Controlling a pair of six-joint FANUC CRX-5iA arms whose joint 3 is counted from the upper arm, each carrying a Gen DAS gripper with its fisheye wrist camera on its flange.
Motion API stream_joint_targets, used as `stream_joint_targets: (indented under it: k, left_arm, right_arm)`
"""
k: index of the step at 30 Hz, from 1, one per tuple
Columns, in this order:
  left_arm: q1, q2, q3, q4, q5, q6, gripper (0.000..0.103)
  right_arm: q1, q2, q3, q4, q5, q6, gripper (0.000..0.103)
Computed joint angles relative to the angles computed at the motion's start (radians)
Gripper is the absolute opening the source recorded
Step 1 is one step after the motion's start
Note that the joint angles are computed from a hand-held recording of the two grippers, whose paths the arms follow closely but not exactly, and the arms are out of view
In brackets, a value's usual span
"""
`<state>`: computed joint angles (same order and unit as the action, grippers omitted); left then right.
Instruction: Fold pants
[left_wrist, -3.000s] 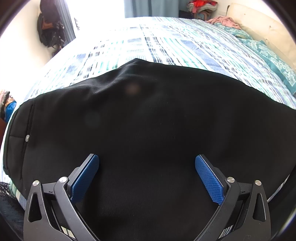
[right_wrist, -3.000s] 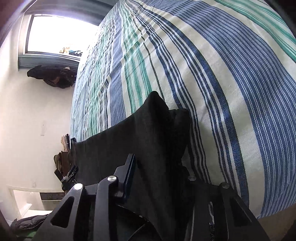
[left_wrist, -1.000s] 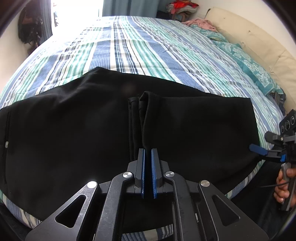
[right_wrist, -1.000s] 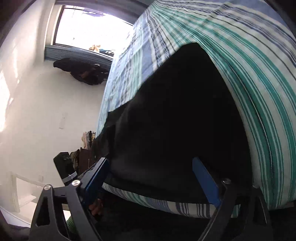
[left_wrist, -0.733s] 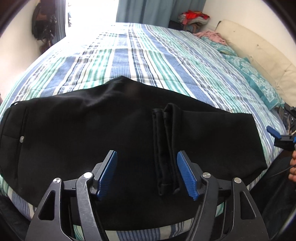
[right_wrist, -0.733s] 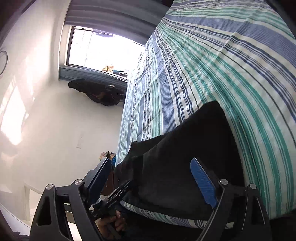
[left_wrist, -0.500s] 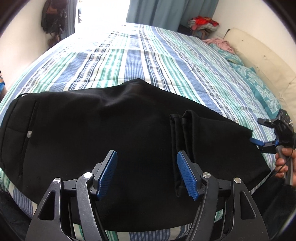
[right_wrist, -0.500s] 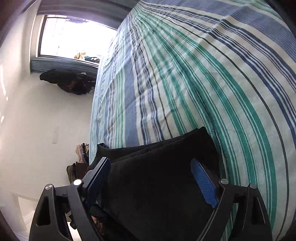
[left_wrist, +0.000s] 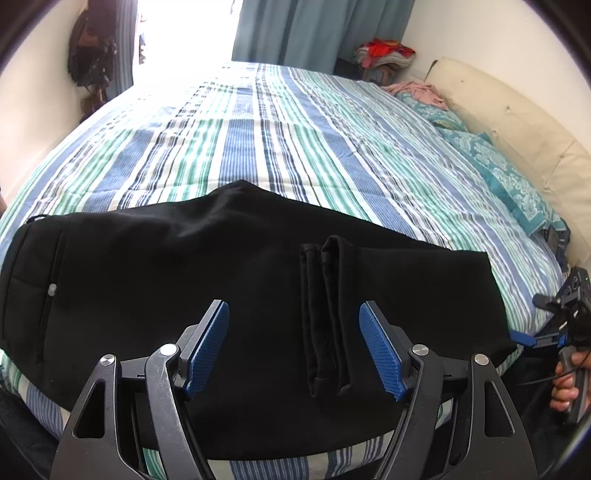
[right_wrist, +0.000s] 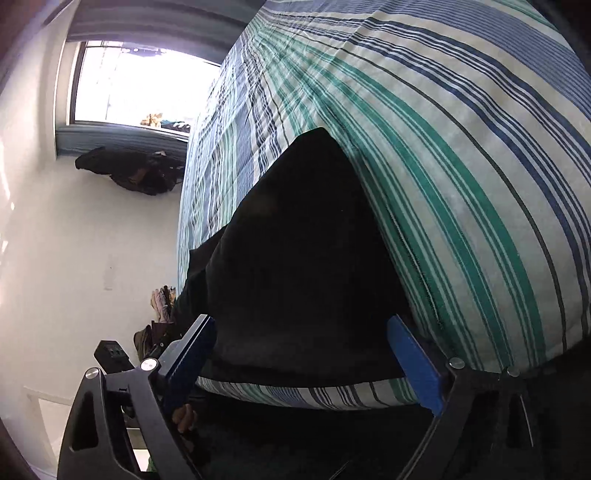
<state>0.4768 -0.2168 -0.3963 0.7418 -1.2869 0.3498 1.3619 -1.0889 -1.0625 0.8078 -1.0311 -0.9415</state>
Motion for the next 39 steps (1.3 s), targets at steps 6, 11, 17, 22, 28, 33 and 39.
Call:
stream_joint_targets:
  k: [6, 11, 17, 22, 28, 33, 39]
  left_arm:
    - [-0.001, -0.047, -0.033, 0.021, 0.014, -0.091, 0.077]
    - [-0.058, -0.042, -0.008, -0.150, 0.054, -0.030, 0.076]
    - [0.000, -0.006, 0.011, -0.064, 0.018, 0.010, 0.086]
    - [0.015, 0.035, 0.043, -0.066, -0.004, 0.084, 0.086]
    - [0.041, 0.088, 0.090, -0.062, -0.034, 0.166, 0.086]
    - [0.101, 0.180, 0.169, 0.014, -0.065, 0.253, 0.087]
    - [0.001, 0.424, 0.476, -0.225, -0.067, 0.383, 0.079]
  right_arm:
    - [0.055, 0.018, 0.022, 0.146, -0.030, -0.051, 0.094]
    - [-0.063, 0.096, 0.009, 0.032, 0.156, -0.044, 0.093]
    - [0.068, 0.152, 0.063, 0.208, -0.067, 0.048, 0.093]
    - [0.081, 0.183, 0.082, 0.191, -0.104, 0.084, 0.093]
    - [0.053, 0.180, 0.076, 0.189, -0.091, 0.084, 0.093]
    - [0.028, 0.188, 0.081, 0.166, -0.060, 0.099, 0.093]
    - [-0.064, 0.237, 0.109, 0.093, 0.059, 0.202, 0.093]
